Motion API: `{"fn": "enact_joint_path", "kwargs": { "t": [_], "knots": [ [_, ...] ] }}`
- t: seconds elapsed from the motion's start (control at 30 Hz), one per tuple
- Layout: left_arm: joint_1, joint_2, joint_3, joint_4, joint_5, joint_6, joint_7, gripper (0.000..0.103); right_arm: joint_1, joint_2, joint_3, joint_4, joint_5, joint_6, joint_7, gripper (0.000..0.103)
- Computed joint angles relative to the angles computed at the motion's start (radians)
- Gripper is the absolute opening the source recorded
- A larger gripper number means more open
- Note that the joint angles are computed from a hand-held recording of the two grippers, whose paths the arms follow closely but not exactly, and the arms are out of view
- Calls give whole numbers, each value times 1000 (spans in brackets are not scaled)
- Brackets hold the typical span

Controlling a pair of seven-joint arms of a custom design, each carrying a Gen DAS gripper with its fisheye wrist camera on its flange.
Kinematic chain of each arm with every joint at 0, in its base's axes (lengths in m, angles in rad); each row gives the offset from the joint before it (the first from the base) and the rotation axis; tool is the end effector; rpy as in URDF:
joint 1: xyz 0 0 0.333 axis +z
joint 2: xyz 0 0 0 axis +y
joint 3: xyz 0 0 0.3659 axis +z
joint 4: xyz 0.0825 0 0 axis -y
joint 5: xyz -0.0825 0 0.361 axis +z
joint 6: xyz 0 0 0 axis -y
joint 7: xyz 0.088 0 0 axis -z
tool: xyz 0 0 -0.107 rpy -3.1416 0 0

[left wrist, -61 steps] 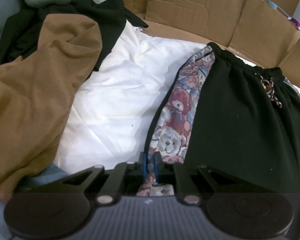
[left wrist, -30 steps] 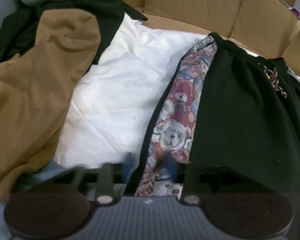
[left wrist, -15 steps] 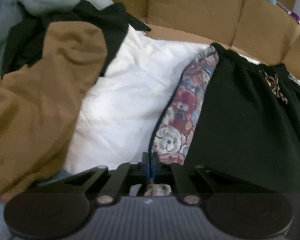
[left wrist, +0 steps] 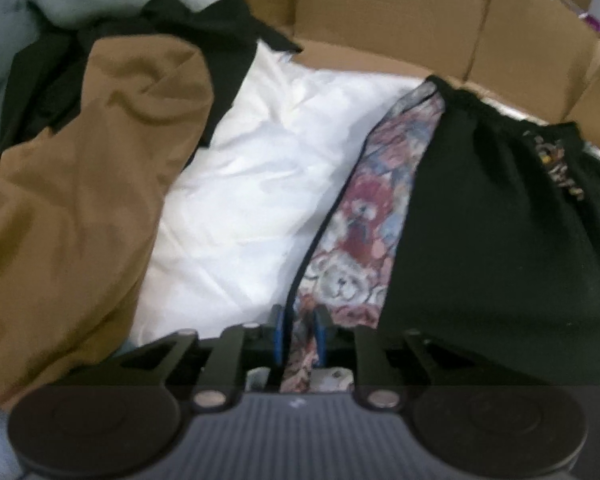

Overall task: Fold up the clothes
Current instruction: 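Pinch the folded edge with the right tool, then open both tools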

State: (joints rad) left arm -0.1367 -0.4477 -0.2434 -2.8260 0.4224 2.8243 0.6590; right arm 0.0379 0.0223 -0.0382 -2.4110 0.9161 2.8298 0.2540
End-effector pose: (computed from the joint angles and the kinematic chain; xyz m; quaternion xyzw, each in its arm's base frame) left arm 0.3160 -0.1504 0.4264 -0.7353 0.6281 -0.1752 0.1850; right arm 0.4955 -0.0405 0.3988 -0.8234 0.4942 -0.1481 0.2362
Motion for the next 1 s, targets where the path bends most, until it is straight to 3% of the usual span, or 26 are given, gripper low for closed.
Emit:
{"fn": "enact_joint_path", "kwargs": {
  "t": [0.03, 0.1, 0.33, 0.47, 0.6, 0.77, 1.0],
  "knots": [
    [4, -5, 2, -3, 1, 12, -4, 19, -3, -7, -1, 7, 34, -11, -23, 25],
    [31, -10, -10, 0, 16, 28, -29, 20, -4, -11, -2, 25, 97, -24, -62, 32],
    [116, 67, -54, 62, 106, 65, -114, 20, 20, 58, 32, 76, 197, 39, -123, 32],
    [29, 130, 32, 127, 34, 4, 2, 20, 28, 93, 51, 91, 172, 41, -95, 32],
    [47, 180, 32, 173, 52, 16, 24, 20, 34, 93, 75, 82, 193, 47, -153, 32],
    [131, 234, -29, 201, 210, 80, -138, 20, 41, 98, 89, 93, 293, 62, -228, 32],
    [161, 255, -28, 216, 396, 144, -309, 20, 60, 118, 97, 100, 435, 104, -334, 32]
  ]
}}
